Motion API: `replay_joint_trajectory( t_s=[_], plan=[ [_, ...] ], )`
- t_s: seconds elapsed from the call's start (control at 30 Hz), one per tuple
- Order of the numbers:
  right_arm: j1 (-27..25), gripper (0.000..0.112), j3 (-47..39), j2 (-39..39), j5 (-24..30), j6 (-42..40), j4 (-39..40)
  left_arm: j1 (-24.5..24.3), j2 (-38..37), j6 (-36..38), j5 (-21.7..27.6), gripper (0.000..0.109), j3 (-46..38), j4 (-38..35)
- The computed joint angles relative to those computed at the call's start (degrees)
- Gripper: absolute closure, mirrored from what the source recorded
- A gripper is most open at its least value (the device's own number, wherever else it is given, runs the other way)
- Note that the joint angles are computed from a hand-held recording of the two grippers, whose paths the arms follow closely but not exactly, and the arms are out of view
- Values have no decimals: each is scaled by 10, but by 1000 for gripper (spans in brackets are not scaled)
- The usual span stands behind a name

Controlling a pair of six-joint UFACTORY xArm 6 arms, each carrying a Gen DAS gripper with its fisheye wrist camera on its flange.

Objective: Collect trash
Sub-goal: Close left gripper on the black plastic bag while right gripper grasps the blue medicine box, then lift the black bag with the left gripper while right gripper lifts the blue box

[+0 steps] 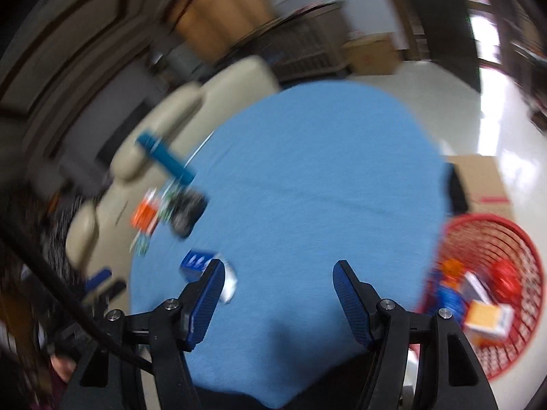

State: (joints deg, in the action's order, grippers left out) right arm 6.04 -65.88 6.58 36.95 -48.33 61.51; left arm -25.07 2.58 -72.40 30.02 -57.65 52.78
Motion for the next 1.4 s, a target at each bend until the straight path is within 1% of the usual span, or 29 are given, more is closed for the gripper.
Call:
replay_joint_trajectory(
  t_s=[0.07,0.17,0.3,0.4,0.5,0.6,0.63,0.7,0.77,0.8,0.83,0.87,0.9,0.93,0.97,1.0,1.03,1.1,1.2,1.27,1.4],
  plan=[
    [32,43,-43,40,9,-2,-27,22,-4,-4,-3,38,12,-8],
    [69,43,-110,102,28,2,-63,42,6,6,-6,38,8,-26],
    [103,43,-222,195,71,14,-103,64,40,49,-26,37,-19,-54],
    [119,43,-309,267,109,24,-132,81,88,117,-48,37,-67,-102],
    [122,43,-393,331,168,32,-147,91,151,203,-55,37,-136,-170],
    [128,43,-463,383,224,23,-169,95,216,288,-46,37,-214,-234],
    [133,42,-478,393,236,18,-178,95,243,312,-31,37,-251,-254],
    [142,42,-477,394,236,6,-200,97,283,357,-21,37,-300,-294],
    [155,43,-449,380,207,-14,-219,101,327,422,-16,37,-352,-354],
    [164,43,-428,369,182,-22,-231,102,347,433,-1,37,-378,-369],
    [168,48,-409,359,165,-26,-242,103,363,436,12,37,-399,-378],
    [174,49,-392,351,144,-27,-252,106,376,450,11,42,-411,-401],
    [178,50,-373,343,119,-29,-247,108,382,461,4,66,-411,-418],
    [178,55,-364,339,114,-33,-234,109,390,459,14,80,-419,-426],
    [177,58,-358,335,115,-35,-220,110,390,456,12,82,-415,-432],
    [176,62,-344,326,106,-35,-206,110,382,448,-3,83,-401,-431],
    [176,65,-327,316,93,-36,-192,109,373,434,-10,85,-387,-419],
    [175,69,-304,300,78,-37,-169,103,350,402,-21,87,-359,-385],
    [168,69,-262,271,56,-43,-122,89,308,330,-20,87,-319,-308],
    [160,69,-236,250,45,-53,-77,79,273,283,-28,88,-287,-259],
    [144,69,-174,196,17,-78,-13,57,201,198,-46,88,-230,-171]
  ],
)
